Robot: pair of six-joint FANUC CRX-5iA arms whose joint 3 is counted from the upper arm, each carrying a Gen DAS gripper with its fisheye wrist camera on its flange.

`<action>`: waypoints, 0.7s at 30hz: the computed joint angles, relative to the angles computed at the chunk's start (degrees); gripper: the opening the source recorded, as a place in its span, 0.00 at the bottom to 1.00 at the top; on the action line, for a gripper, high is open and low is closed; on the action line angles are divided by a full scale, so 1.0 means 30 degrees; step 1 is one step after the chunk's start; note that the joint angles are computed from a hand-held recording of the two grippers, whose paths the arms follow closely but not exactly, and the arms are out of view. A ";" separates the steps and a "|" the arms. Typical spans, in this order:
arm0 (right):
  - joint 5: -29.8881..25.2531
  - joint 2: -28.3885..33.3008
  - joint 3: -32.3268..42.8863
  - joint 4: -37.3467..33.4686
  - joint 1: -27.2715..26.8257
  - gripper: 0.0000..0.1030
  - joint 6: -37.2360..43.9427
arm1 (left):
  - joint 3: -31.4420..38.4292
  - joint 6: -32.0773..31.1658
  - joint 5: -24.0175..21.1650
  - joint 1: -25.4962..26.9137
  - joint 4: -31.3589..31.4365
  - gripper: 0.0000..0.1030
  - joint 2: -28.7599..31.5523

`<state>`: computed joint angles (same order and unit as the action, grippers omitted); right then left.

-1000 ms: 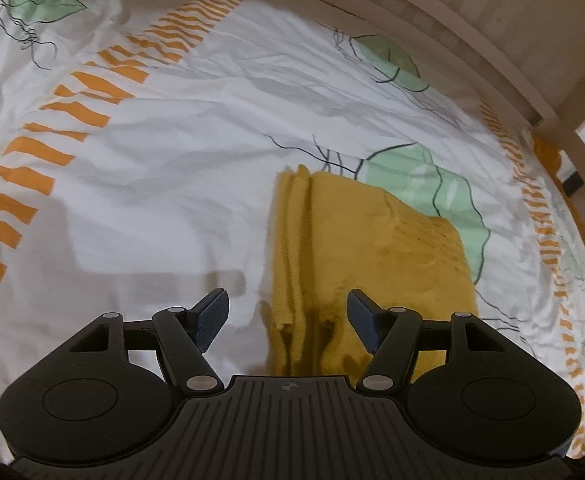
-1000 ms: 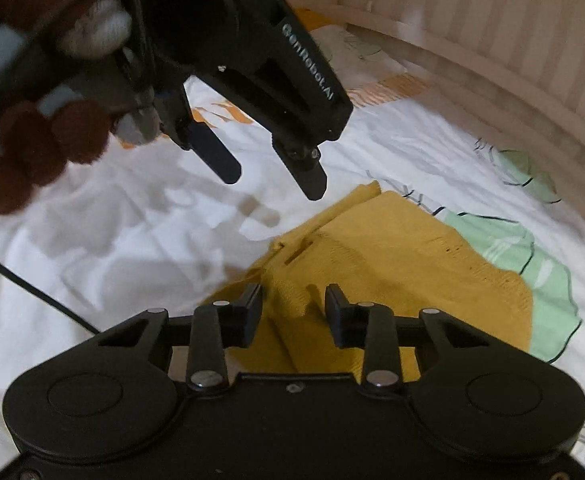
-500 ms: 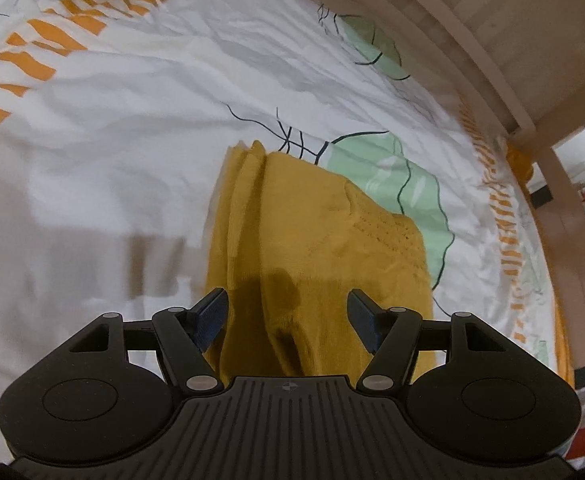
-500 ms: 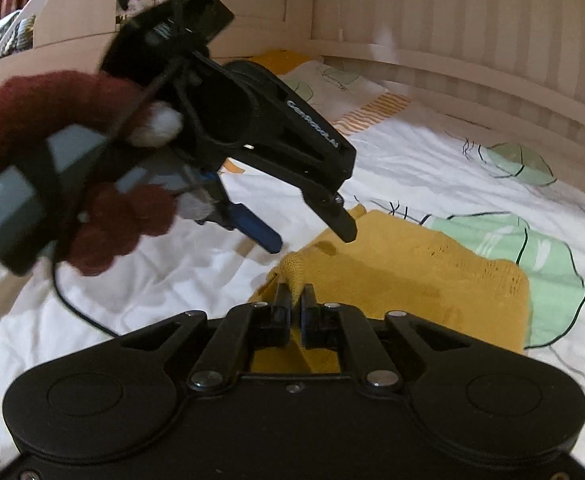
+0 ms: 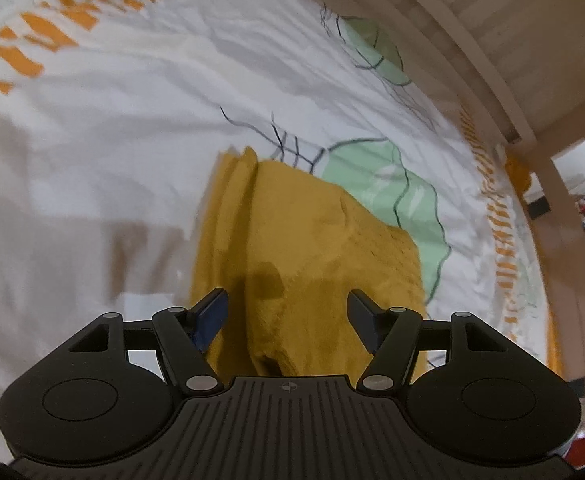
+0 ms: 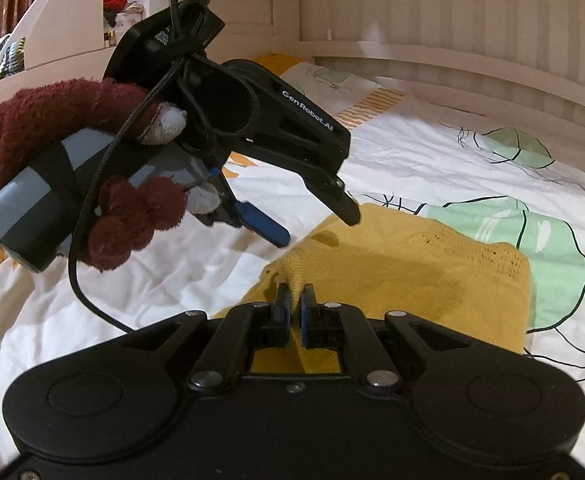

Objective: Fold small clothes

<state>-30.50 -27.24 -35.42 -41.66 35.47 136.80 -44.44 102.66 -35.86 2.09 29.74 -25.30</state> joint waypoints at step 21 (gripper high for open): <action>-0.0465 -0.0003 0.0154 -0.0694 -0.0153 0.10 0.0436 | -0.0045 -0.0499 0.2844 -0.0966 -0.0331 0.11 0.1310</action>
